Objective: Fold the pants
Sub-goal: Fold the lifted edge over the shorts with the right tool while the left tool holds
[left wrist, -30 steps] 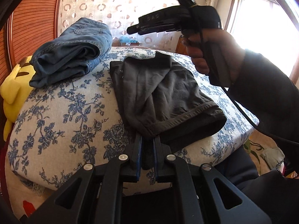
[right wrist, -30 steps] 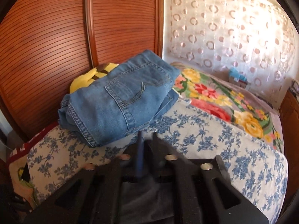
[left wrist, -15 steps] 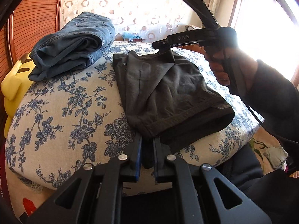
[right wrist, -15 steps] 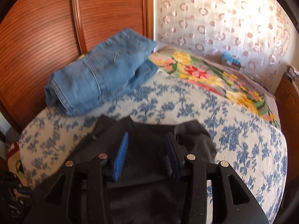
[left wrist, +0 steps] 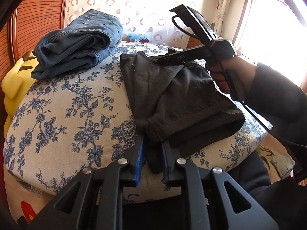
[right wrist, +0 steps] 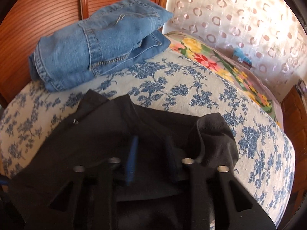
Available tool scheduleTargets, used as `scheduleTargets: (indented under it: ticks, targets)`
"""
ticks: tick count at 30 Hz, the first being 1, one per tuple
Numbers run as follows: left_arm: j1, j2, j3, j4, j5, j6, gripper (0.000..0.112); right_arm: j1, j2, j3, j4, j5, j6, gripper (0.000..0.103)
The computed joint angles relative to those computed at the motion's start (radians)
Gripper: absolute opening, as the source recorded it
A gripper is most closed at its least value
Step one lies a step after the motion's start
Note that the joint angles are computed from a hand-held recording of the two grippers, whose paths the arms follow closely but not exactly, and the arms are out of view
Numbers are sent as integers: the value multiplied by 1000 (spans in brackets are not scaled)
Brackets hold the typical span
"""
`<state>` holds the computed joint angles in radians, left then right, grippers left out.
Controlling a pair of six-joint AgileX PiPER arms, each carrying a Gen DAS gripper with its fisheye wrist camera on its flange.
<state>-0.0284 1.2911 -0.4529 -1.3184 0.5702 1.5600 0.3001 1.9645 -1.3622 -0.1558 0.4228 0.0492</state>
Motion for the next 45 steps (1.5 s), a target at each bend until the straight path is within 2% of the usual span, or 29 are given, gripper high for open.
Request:
scheduleTargets:
  ticks: [2,7,8,12,14,15,16,18,20,23,24,25,28,33,38,43,44,45]
  targets:
    - [0,-2,2,0,-1,0,16,-6,-9,5,39,-9,-49,0]
    - [-3,-7,7,-8,-4,9,16,13,-45,16,91,-65,-101,0]
    - [-4,-10,8,-7,-5,8,16,26,-48,5,60,-74,-70,0]
    - [12,-9,12,-17,14,27,16,48,-20,-74,59,-32,-61,0]
    - [22,-5,11,-21,26,35,16,59,10,-116,16,4,-14,16]
    - [24,-5,11,-22,29,37,16,58,28,-134,18,24,-10,33]
    - [26,-5,13,-24,30,41,16,56,38,-138,17,31,-2,37]
    - [31,-5,15,-31,33,54,16,41,66,-151,60,43,-30,37]
    - [35,-5,17,-36,37,64,16,30,77,-148,112,44,-72,37]
    - [36,-4,17,-37,39,66,16,33,96,-150,77,47,-49,32]
    - [36,-4,18,-40,39,69,16,32,95,-145,88,40,-61,25]
    - [36,-4,18,-40,38,69,16,32,90,-138,93,34,-67,12]
    - [37,-3,18,-41,38,71,16,38,68,-111,130,26,-120,4]
    - [27,-10,21,-40,28,66,16,56,5,-58,121,-49,-110,3]
    - [24,-15,24,-42,27,65,16,77,6,-132,97,-39,-74,3]
    - [23,-17,29,-49,24,72,16,115,40,-219,-52,-25,76,3]
    - [23,-17,29,-49,24,73,16,117,37,-218,-53,-28,80,4]
    - [22,-17,29,-49,23,73,16,116,39,-223,-43,-25,79,14]
